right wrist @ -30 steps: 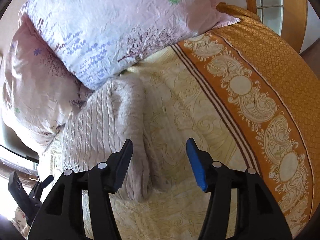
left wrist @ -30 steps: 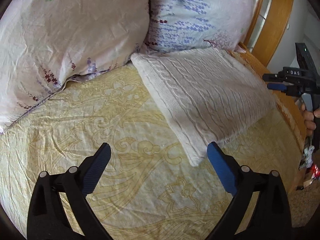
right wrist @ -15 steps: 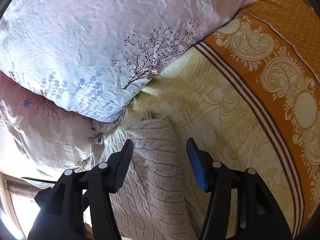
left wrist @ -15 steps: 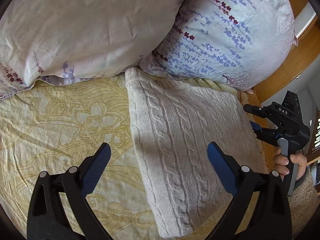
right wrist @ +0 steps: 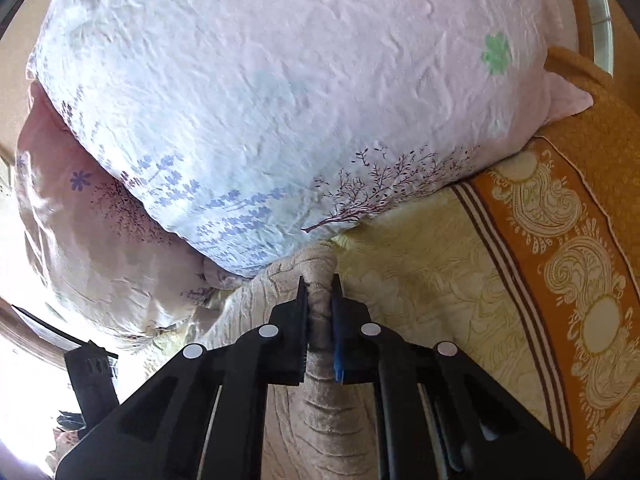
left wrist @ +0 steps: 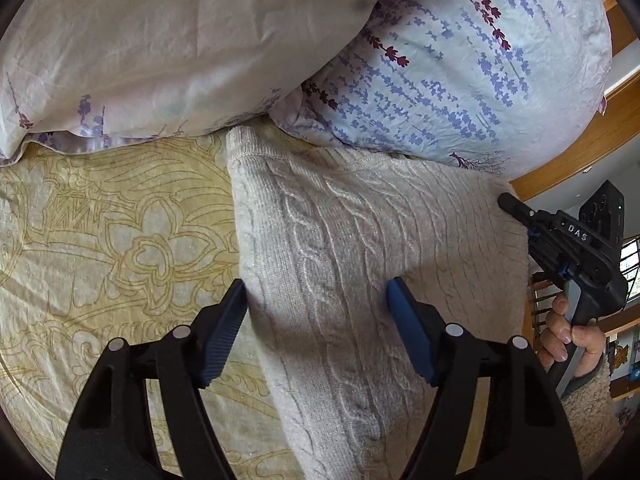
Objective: Fold small clothes
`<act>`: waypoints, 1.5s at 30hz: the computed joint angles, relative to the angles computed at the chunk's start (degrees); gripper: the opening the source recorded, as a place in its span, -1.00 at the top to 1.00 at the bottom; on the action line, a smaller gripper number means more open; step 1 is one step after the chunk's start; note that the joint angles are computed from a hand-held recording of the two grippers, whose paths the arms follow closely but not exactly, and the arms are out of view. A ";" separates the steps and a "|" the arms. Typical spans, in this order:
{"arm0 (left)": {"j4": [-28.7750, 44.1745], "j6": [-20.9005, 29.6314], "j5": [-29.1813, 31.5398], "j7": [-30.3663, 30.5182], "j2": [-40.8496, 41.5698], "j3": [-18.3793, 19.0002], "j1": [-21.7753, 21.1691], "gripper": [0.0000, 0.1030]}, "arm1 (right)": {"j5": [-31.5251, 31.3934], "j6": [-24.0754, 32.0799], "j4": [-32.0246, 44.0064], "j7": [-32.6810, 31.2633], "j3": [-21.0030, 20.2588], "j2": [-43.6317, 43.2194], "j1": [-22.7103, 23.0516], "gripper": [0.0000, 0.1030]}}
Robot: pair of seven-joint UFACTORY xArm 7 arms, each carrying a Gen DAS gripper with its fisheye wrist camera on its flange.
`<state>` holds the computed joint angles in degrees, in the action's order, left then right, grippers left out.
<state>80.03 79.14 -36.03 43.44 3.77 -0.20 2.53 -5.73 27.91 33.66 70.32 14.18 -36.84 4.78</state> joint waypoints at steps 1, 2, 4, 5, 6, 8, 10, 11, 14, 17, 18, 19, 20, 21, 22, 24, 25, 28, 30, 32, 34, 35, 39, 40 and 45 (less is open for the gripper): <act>0.18 0.01 0.08 -0.16 0.26 0.02 0.02 -0.43 | 0.94 1.53 -0.02 -0.13 -0.68 1.16 0.46 0.81; 0.32 0.14 0.04 -0.20 0.50 0.00 0.05 -0.43 | 2.00 2.02 -0.54 -0.44 -1.62 1.88 1.14 0.81; 0.42 0.17 0.17 0.15 0.66 -0.12 0.09 -0.45 | 4.33 1.04 -1.41 -1.01 -3.24 3.20 2.60 0.81; -0.15 -0.36 0.30 0.53 0.22 -0.16 0.06 -0.47 | 5.08 0.23 -1.78 -0.88 -3.51 2.78 2.95 0.80; -0.90 -0.98 0.40 1.01 -0.43 -0.16 0.03 -0.49 | 5.51 -0.37 -2.11 -0.77 -3.58 1.89 3.11 0.78; -2.03 -0.88 0.40 2.77 -1.69 0.28 0.29 -0.51 | 6.84 -1.15 -3.70 -0.80 -4.02 -1.62 3.98 0.50; -2.66 0.45 0.36 4.44 -2.59 1.06 0.84 -0.51 | 8.28 -1.16 -5.70 0.18 -3.56 -6.19 4.77 0.09; -2.61 1.62 0.37 4.62 -2.64 1.45 1.15 -0.51 | 8.93 -0.68 -6.71 0.49 -3.27 -8.53 5.46 0.04; -2.01 4.54 -0.18 4.49 -2.18 2.37 2.28 -0.51 | 11.35 3.14 -9.39 1.64 -2.07 -15.11 8.87 0.04; -2.50 7.10 -0.64 4.57 -2.48 3.06 3.42 -0.51 | 13.17 7.67 -10.07 4.27 0.51 -18.77 11.75 0.04; -2.82 7.86 -0.68 4.56 -2.75 3.25 3.76 -0.51 | 13.77 8.07 -10.40 5.54 1.53 -19.46 12.56 0.04; -3.29 8.39 -0.77 4.58 -3.15 3.43 4.04 -0.50 | 14.26 8.14 -10.70 6.85 2.55 -19.81 13.29 0.05; -4.14 8.65 -0.85 4.78 -3.90 3.64 4.32 -0.50 | 14.37 8.14 -10.89 7.98 3.45 -20.18 13.80 0.09; -4.66 8.87 -0.95 5.10 -4.44 3.86 4.52 -0.50 | 14.41 7.63 -10.91 8.85 4.23 -19.98 14.36 0.12; -5.15 9.08 -0.99 5.56 -4.96 4.11 4.72 -0.50 | 14.11 6.69 -10.31 9.11 4.52 -18.46 14.45 0.21; -6.76 8.86 -0.76 6.64 -6.51 4.47 4.90 -0.50 | 12.89 6.64 -9.74 9.20 5.04 -17.10 14.75 0.48; -8.03 8.01 -0.63 7.30 -7.31 4.31 4.59 -0.44 | 11.67 7.71 -8.56 9.07 5.55 -16.07 14.31 0.70; -9.88 9.02 -0.42 10.89 -9.48 4.75 4.09 0.09 | 7.21 12.45 -4.56 9.72 7.61 -14.56 11.65 0.82; -10.53 8.11 -0.08 12.88 -10.89 4.89 3.44 0.15 | 4.60 14.75 -3.15 11.32 8.94 -16.50 9.91 0.83; -8.67 10.25 -0.34 13.52 -9.96 5.61 3.28 0.23 | 2.21 18.12 -1.67 12.03 9.49 -19.27 8.56 0.84; -7.33 12.03 -0.45 15.02 -9.52 6.03 3.48 0.28 | 1.95 19.98 -0.99 11.73 9.35 -19.68 9.00 0.84; -7.53 11.81 0.03 16.09 -10.02 5.92 3.48 0.30 | 2.28 21.07 -0.68 11.48 9.29 -19.22 9.49 0.84; -8.98 10.76 2.46 18.70 -11.31 5.93 3.35 0.33 | 5.47 23.91 -1.54 13.69 10.00 -17.57 12.14 0.84; -9.12 10.70 2.86 19.14 -11.37 6.02 3.35 0.34 | 6.27 23.68 -2.29 14.79 10.16 -17.46 12.72 0.84; -11.93 7.76 5.94 21.26 -12.94 5.78 2.99 0.36 | 6.25 24.93 -3.08 17.66 10.93 -16.14 14.31 0.84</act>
<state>68.10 86.89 -30.09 64.69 -9.17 5.58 5.52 0.52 52.84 30.59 87.97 25.11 -52.98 19.10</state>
